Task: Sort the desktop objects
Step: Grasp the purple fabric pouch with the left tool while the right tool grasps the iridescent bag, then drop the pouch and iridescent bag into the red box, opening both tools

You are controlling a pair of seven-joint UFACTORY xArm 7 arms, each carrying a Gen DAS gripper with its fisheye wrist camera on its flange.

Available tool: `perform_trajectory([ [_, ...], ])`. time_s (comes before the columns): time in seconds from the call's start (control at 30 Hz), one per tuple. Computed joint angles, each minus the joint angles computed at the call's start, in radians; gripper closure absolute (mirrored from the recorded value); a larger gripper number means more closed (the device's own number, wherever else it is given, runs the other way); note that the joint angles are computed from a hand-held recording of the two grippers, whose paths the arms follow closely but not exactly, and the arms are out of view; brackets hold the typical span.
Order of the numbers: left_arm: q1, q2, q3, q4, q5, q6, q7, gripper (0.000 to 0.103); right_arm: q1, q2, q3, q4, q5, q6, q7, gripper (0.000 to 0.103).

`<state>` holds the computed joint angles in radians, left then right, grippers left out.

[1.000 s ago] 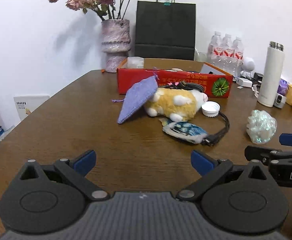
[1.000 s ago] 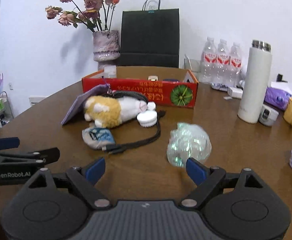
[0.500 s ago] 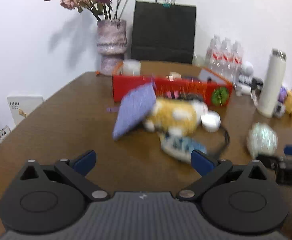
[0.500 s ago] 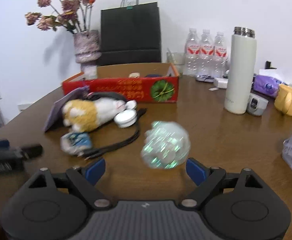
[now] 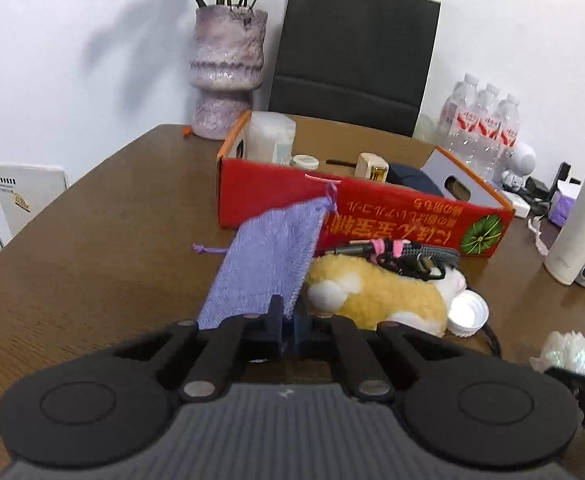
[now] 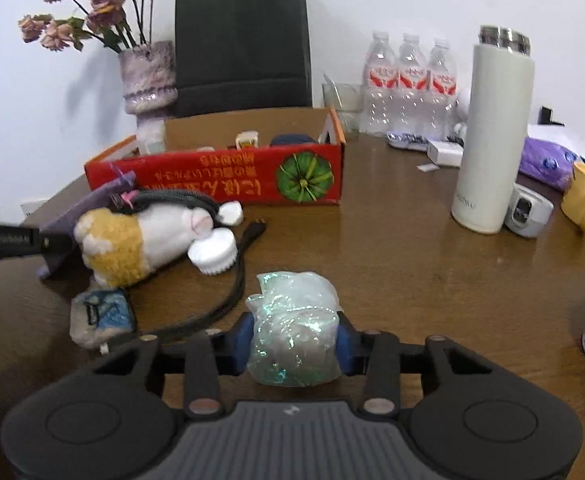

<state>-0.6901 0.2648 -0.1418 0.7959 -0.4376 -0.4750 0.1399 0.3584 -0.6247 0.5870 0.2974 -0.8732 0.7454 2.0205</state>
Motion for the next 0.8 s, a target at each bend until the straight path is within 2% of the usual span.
perform_trajectory([
  [0.1,0.062,-0.045,-0.044,-0.047,0.100,-0.087,-0.087,0.099,-0.001,-0.058,-0.011,0.010,-0.025,0.021,-0.048,0.067],
  [0.2,0.165,-0.086,-0.085,-0.050,0.304,-0.114,-0.247,0.100,-0.037,-0.104,-0.042,0.026,-0.075,-0.005,-0.122,0.067],
  [0.33,0.226,-0.058,-0.095,0.076,0.475,-0.069,-0.341,0.100,-0.192,-0.102,-0.091,0.077,-0.218,-0.130,-0.179,0.067],
  [0.37,0.222,-0.036,-0.093,0.118,0.487,-0.072,-0.338,0.100,-0.239,-0.084,-0.095,0.101,-0.263,-0.155,-0.184,0.067],
  [0.47,0.274,0.047,-0.136,0.290,0.633,-0.027,-0.417,0.100,-0.359,0.012,-0.150,0.184,-0.405,-0.276,-0.163,0.067],
  [0.53,0.361,0.133,-0.231,0.441,0.782,0.040,-0.538,0.100,-0.416,0.112,-0.194,0.257,-0.506,-0.343,-0.112,0.067],
  [0.57,0.443,0.188,-0.324,0.509,0.879,0.066,-0.601,0.100,-0.430,0.159,-0.211,0.291,-0.548,-0.355,-0.083,0.067],
  [0.6,0.487,0.254,-0.386,0.577,0.950,0.072,-0.649,0.100,-0.444,0.209,-0.222,0.325,-0.601,-0.358,-0.042,0.067],
  [0.63,0.490,0.321,-0.410,0.654,0.980,0.105,-0.672,0.100,-0.452,0.266,-0.245,0.362,-0.635,-0.371,-0.023,0.067],
  [0.67,0.458,0.361,-0.392,0.719,0.968,0.180,-0.672,0.099,-0.456,0.320,-0.279,0.393,-0.644,-0.404,-0.013,0.067],
  [0.7,0.389,0.400,-0.332,0.795,0.914,0.285,-0.664,0.099,-0.461,0.385,-0.322,0.430,-0.642,-0.463,-0.015,0.067],
  [0.73,0.351,0.462,-0.314,0.879,0.850,0.389,-0.627,0.099,-0.459,0.435,-0.357,0.457,-0.620,-0.509,-0.028,0.067],
  [0.77,0.335,0.523,-0.321,0.960,0.827,0.494,-0.600,0.099,-0.452,0.486,-0.387,0.482,-0.557,-0.538,-0.083,0.067],
  [0.8,0.298,0.566,-0.286,1.032,0.833,0.598,-0.615,0.099,-0.438,0.537,-0.411,0.507,-0.463,-0.546,-0.180,0.067],
])
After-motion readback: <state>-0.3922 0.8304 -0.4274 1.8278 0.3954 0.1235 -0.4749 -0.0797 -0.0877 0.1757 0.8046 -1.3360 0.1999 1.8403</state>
